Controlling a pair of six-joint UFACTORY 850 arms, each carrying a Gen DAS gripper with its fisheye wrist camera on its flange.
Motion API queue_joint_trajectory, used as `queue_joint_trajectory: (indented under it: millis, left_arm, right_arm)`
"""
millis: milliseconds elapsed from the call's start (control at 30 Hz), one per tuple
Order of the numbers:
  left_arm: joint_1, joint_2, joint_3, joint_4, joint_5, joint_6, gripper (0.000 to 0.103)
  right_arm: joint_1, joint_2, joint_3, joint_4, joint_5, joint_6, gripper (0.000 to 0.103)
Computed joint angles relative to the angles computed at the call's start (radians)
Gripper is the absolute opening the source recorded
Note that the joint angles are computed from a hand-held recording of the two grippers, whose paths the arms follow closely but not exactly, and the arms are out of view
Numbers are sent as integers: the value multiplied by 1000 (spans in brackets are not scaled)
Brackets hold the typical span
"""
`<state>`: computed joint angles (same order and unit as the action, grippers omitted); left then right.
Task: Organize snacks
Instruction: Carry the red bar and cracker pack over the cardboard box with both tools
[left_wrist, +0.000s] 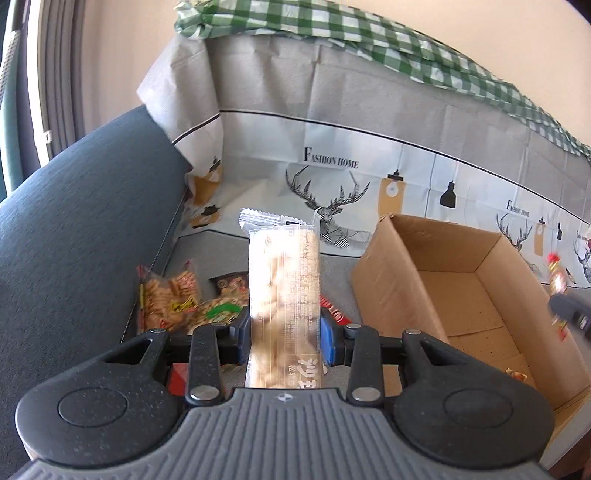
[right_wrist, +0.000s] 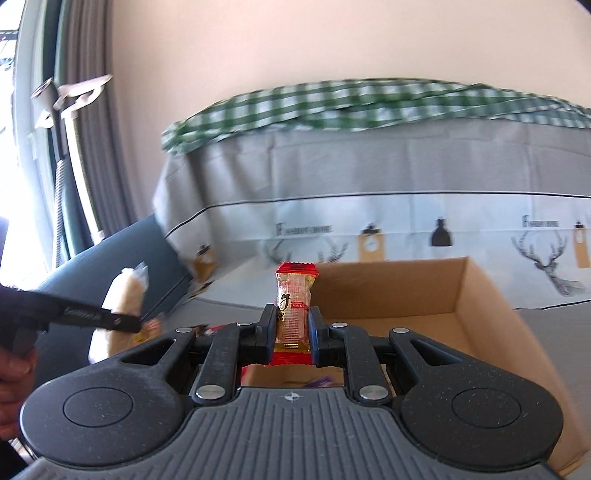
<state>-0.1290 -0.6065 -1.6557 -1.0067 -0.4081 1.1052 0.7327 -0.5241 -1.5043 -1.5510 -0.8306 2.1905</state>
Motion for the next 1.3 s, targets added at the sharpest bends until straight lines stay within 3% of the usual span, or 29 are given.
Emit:
queue_joint_trajectory:
  millis: [267,633,967,1300]
  left_arm:
    - [-26,33,50,-240,13,243,40]
    - [-119,64,107,-677,12,649,40]
    - [-186,66,129,-702,-64,736,40]
    - [-208,44,103,-643,-95,621,40]
  right_arm:
    - [-39,95,132,-1,-86,20,18]
    - [-63,121,194,73,-101,51,18]
    - [-61,109,187,111,-141,-57,18]
    - [-65,106,187,138,-156,-77,18]
